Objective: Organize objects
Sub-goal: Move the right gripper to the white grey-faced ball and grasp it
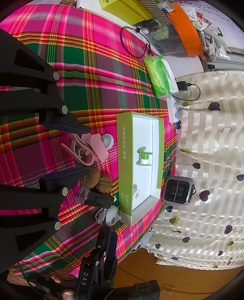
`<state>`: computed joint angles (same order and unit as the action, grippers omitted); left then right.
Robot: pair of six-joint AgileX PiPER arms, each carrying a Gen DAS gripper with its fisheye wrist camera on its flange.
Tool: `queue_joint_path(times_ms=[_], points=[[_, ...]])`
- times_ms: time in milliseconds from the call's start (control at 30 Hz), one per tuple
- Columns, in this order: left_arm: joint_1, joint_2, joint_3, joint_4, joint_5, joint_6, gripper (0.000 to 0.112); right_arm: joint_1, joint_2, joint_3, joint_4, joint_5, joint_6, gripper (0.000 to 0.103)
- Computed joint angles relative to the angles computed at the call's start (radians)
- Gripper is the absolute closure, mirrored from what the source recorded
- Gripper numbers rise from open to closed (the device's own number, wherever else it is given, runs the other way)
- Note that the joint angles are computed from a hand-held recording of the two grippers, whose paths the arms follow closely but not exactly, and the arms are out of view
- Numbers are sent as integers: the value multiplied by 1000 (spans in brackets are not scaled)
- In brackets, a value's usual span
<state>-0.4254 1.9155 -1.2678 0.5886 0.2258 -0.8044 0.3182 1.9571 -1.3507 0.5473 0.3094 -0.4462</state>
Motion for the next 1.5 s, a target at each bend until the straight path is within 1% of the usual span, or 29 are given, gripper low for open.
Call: queue_joint_path(times_ms=[200,300,367,400,467,667,933,1133,1200,1233,1367,1500], points=[[14,7,-1,-129,-15,154,74,-9,19,-25,10,14,-6,58],[17,9,-6,-155,-12,182,74,-14,30,-39,5,21,0,58],[21,13,-10,-196,-9,221,74,-17,38,-48,7,27,1,58],[24,17,-16,-245,-5,269,74,-18,41,-53,5,30,4,58],[29,24,-24,-300,2,326,74,-19,47,-61,3,34,7,58],[35,42,-48,-388,30,410,74,-26,73,-96,13,56,8,58],[29,76,-104,-397,101,424,74,-31,112,-151,-2,88,38,58],[25,79,-106,-390,98,422,75,-29,144,-203,-56,118,103,58],[21,80,-109,-379,100,418,77,-29,159,-228,-73,141,122,58],[19,83,-114,-372,104,413,80,-29,167,-241,-78,152,128,58],[16,84,-116,-404,102,447,89,-24,171,-249,-111,153,154,58],[9,80,-113,-396,100,446,90,-23,167,-244,-118,147,158,60]])
